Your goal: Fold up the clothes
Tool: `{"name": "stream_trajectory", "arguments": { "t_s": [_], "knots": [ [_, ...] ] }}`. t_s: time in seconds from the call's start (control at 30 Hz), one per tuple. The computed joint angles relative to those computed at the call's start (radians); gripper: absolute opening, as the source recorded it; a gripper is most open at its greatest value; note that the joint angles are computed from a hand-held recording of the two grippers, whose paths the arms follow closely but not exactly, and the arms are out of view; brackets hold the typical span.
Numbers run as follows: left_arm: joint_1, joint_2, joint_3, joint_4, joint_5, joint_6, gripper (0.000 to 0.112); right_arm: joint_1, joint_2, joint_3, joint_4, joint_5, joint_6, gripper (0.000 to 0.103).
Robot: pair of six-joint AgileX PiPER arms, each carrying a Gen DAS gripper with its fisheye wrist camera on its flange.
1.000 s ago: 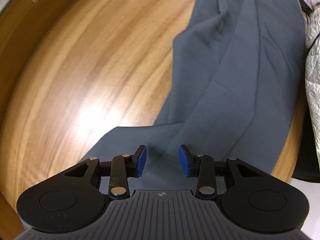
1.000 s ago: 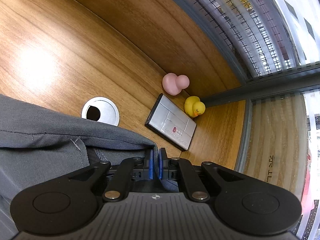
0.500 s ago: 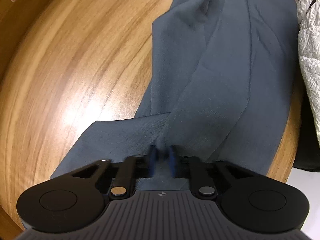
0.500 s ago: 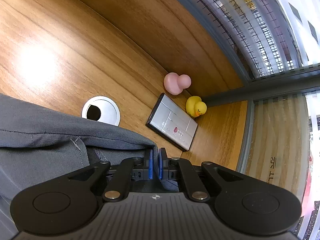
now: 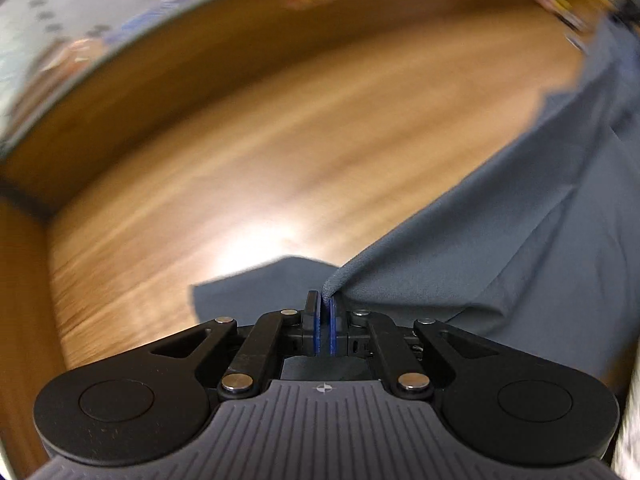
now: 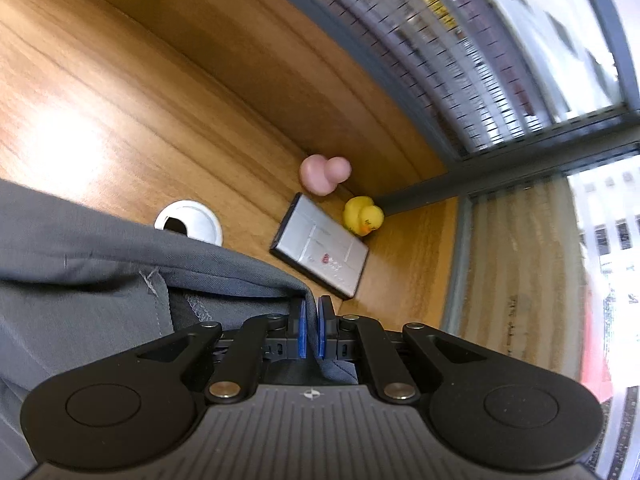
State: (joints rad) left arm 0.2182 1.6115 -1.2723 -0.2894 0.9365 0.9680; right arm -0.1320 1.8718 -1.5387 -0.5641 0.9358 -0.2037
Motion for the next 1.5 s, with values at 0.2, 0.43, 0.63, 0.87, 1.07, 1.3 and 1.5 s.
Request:
{"name": "stream_trajectory", "arguments": {
  "t_s": [0.2,0.43,0.63,0.87,1.07,1.3,1.5],
  "knots": [
    [-0.059,0.097,-0.192,0.113,-0.095,-0.326,0.005,0.027,0.001,-0.044,-0.043,-0.042,0.044,0.005],
    [-0.202,0.319,-0.451,0.395,-0.184,-0.678,0.006,0.065,0.128,-0.195,-0.12,-0.021,0.099,0.005],
    [-0.282,0.551,-0.682,0.576,-0.138,-0.825,0.008,0.078,0.293,-0.367,-0.156,0.023,0.1,0.005],
    [-0.303,0.759,-1.003,0.574,0.047,-0.808,0.031,0.076,0.444,-0.531,-0.137,0.076,0.068,0.01],
    [-0.277,0.815,-1.126,0.537,0.112,-0.757,0.061,0.061,0.492,-0.617,-0.059,0.122,0.04,0.031],
    [-0.252,0.786,-1.126,0.497,0.186,-0.74,0.062,0.046,0.439,-0.633,0.089,0.19,-0.014,0.048],
    [-0.214,0.669,-0.929,0.489,0.15,-0.78,0.065,0.068,0.329,-0.505,0.15,0.179,0.011,0.065]
  ]
}}
